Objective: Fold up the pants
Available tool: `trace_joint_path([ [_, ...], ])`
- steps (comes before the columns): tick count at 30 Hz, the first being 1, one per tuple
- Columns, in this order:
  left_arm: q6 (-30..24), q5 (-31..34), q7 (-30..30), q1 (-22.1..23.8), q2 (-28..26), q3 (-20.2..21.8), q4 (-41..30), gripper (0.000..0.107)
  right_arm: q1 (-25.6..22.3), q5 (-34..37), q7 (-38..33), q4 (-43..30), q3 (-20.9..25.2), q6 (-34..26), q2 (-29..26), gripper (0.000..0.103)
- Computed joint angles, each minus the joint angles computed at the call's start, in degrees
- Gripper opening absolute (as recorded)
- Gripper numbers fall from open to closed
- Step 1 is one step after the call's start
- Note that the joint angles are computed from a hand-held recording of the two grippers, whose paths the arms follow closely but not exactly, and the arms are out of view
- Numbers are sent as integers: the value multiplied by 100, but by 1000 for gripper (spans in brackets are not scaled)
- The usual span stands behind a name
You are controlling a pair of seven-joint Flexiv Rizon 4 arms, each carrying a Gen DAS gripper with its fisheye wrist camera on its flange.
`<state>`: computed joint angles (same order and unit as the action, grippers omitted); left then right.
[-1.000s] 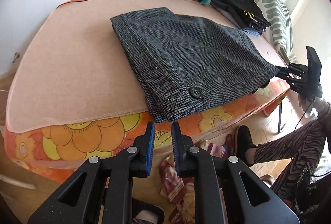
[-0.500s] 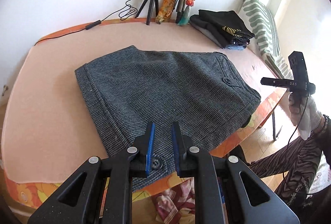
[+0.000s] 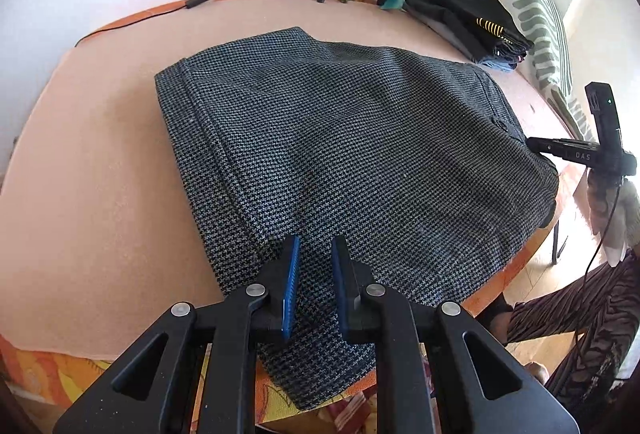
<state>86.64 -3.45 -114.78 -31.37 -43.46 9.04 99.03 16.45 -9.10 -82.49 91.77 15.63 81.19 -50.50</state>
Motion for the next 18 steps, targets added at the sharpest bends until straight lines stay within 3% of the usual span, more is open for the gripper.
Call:
trace_joint_path([
  [3, -112, -28, -169, -112, 54, 129, -101, 15, 161, -58, 125, 86, -235, 160, 80, 13],
  [5, 5, 9, -158, -75, 69, 87, -238, 15, -164, 68, 30, 50, 180, 95, 73, 13],
  [7, -55, 53, -147, -150, 39, 190, -500, 15, -271, 255, 122, 156, 302, 194, 149, 16],
  [11, -239, 35, 21, 51, -185, 6, -1168, 23, -417, 608, 396, 655, 455, 822, 363, 56],
  [13, -374, -21, 140, 210, -400, -157, -1579, 23, -683, 718, 521, 846, 798, 1126, 344, 58],
  [18, -1005, 98, 62, 158, -1114, 118, -2882, 23, -1256, 722, 941, 1120, 1539, 1629, 83, 58],
])
